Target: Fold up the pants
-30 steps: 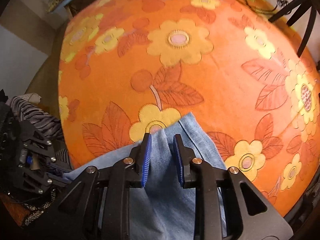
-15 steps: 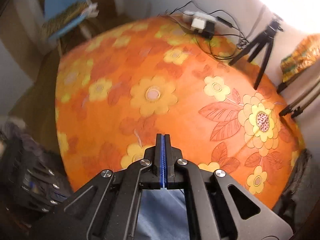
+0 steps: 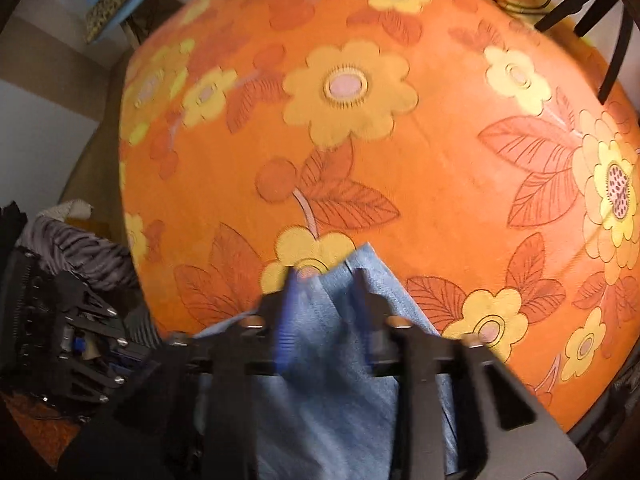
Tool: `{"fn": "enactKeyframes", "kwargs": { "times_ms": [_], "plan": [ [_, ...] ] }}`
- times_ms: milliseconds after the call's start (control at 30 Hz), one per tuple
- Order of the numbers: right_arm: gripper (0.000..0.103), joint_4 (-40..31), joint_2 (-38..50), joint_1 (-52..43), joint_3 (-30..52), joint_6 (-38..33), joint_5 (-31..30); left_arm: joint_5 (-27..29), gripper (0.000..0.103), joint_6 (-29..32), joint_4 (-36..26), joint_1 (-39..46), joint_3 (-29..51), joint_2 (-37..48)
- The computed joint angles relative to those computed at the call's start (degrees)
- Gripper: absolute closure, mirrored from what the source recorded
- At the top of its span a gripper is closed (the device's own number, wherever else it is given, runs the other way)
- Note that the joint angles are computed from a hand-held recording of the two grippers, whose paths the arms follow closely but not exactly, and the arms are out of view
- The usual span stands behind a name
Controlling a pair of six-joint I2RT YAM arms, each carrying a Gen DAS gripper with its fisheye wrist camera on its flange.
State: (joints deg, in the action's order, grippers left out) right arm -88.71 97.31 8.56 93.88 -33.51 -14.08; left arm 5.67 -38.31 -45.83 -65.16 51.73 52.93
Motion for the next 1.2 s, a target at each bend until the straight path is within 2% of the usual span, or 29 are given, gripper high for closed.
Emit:
{"fn": "enactKeyframes", "kwargs": {
  "times_ms": [67,100,133,233,433,500,633,767,933,1033,1200],
  "plan": [
    [0.068,-0.3,-0.9,0.9,-1.6,-1.2,-0.9,0.1,0.09,-0.3,-0.5,0.2,0.1,0.3],
    [0.082,0.9,-2.5,2.2,-3.0,-1.6,0.6,0.3,0.085,-0.8,-0.9,0.5,0.0,0.5],
    [0.092,2.6,-5.0,4.1,-5.3,-2.2,3.2,1.0,0.083,-1.0,-1.1,1.0,-0.2,0.6],
    [0.093,4.8,-9.0,5.7,-7.8,-2.0,5.2,2.9,0.081,-1.7,-1.4,2.3,-1.2,-0.1],
    [0.095,4.9,-12.5,3.8,-7.2,-0.9,3.5,3.1,0.082,-1.5,-0.4,2.3,-2.1,-1.7],
    [0.096,5.4,-13.1,3.5,-6.7,0.3,3.5,3.3,0.088,-1.4,0.3,2.5,-2.3,-2.1],
    [0.1,4.9,-14.8,0.9,-4.6,1.0,0.6,0.8,0.092,-0.6,0.3,0.5,-1.7,-1.9],
    [0.102,3.2,-13.7,-0.9,-1.3,2.0,-1.3,-0.8,0.094,0.0,0.1,-1.0,-1.0,-1.8],
    [0.102,3.9,-14.9,0.9,-2.2,2.9,1.0,-2.1,0.095,-0.3,0.0,-2.0,-0.5,-2.0],
    [0.102,1.9,-14.6,-0.9,0.7,1.3,0.4,-4.1,0.095,0.6,-0.3,-3.5,0.1,-3.0],
    [0.102,-0.3,-11.8,-7.2,5.6,2.3,-0.8,-4.3,0.095,1.1,-0.4,-3.4,0.3,-3.2]
  ]
}}
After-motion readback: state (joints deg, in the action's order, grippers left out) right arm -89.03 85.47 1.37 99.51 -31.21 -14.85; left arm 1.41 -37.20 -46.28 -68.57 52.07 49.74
